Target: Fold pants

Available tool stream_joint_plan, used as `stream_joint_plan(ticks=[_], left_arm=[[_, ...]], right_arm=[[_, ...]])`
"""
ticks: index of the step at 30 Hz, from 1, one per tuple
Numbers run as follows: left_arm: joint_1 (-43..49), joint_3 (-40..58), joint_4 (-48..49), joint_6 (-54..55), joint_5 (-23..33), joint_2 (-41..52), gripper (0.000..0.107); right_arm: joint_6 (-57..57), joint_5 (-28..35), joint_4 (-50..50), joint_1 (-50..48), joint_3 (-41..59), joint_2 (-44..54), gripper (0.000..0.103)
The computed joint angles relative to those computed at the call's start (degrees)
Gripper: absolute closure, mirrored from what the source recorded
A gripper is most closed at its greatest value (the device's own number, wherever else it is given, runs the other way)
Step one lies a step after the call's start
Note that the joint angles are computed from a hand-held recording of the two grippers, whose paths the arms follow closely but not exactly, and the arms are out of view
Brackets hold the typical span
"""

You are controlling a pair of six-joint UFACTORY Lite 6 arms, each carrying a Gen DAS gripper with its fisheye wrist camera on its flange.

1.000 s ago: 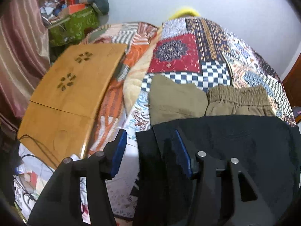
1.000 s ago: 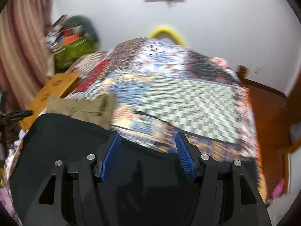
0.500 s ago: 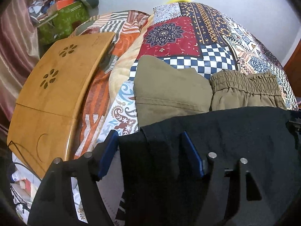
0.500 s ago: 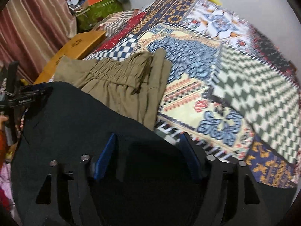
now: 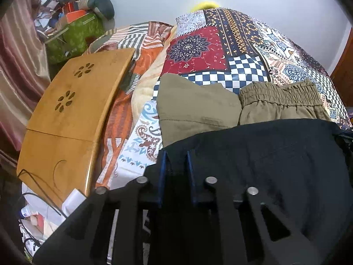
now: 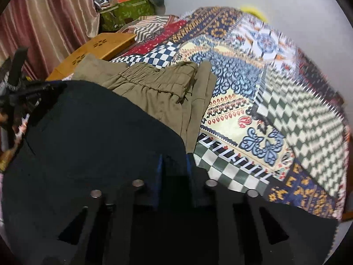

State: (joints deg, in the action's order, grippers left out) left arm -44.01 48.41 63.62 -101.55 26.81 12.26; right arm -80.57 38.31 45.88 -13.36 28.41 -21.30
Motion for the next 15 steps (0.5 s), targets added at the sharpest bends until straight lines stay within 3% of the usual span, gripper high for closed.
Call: stream_joint_plan(ticks=[6, 15], left_arm=[[-1.7, -1.9, 0.3, -0.1, 2.5, -5.2, 0.1], [-0.8, 7.7, -0.6, 3.8, 9.7, -0.7, 0.107]], right_arm=[[-1.4, 5.1, 1.1, -5.1, 0.1, -3.7, 0.095], [0.1, 2.4, 6.7, -3.7, 7.7, 0.4, 0.097]])
